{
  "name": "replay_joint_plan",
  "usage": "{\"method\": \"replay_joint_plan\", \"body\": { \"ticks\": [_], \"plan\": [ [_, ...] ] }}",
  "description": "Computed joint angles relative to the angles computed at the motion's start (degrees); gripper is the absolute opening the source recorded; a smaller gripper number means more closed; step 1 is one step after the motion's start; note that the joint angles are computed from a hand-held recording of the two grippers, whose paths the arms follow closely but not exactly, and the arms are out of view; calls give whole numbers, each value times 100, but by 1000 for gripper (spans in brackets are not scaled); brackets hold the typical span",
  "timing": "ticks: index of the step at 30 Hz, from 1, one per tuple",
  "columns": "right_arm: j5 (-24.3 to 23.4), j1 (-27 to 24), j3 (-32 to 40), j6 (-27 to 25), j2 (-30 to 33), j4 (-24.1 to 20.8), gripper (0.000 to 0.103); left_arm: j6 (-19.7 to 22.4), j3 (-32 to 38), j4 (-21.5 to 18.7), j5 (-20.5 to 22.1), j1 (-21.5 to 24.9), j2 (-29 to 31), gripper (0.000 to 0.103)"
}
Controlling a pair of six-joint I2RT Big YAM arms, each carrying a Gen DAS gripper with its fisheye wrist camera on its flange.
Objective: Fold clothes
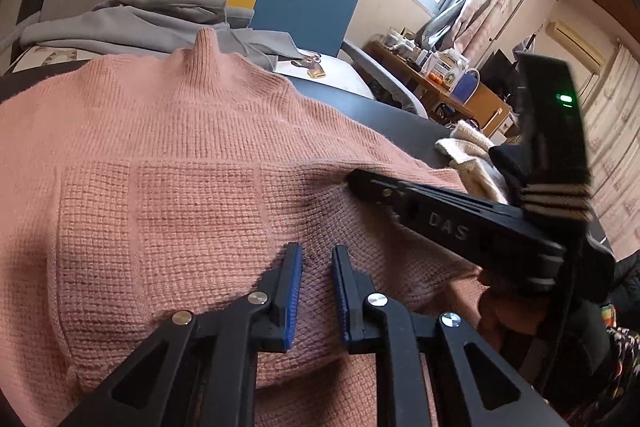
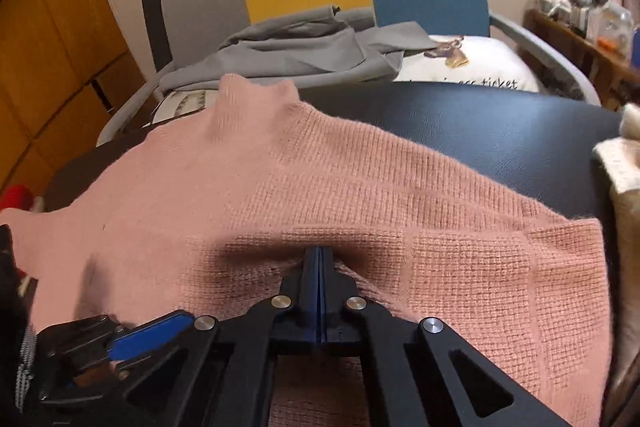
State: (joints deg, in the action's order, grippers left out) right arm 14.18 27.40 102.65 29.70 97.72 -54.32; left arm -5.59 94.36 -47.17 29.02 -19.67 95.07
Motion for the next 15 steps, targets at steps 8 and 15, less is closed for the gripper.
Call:
{"method": "replay_joint_plan", "body": {
  "ticks": [8, 15],
  "plan": [
    [-157, -20, -1090, 447, -987, 103, 9, -54, 12, 21, 25, -9, 19, 16],
    [473, -299, -1822, 1137, -1572, -147, 5, -47, 26, 10, 4, -19, 24, 16]
  ]
}}
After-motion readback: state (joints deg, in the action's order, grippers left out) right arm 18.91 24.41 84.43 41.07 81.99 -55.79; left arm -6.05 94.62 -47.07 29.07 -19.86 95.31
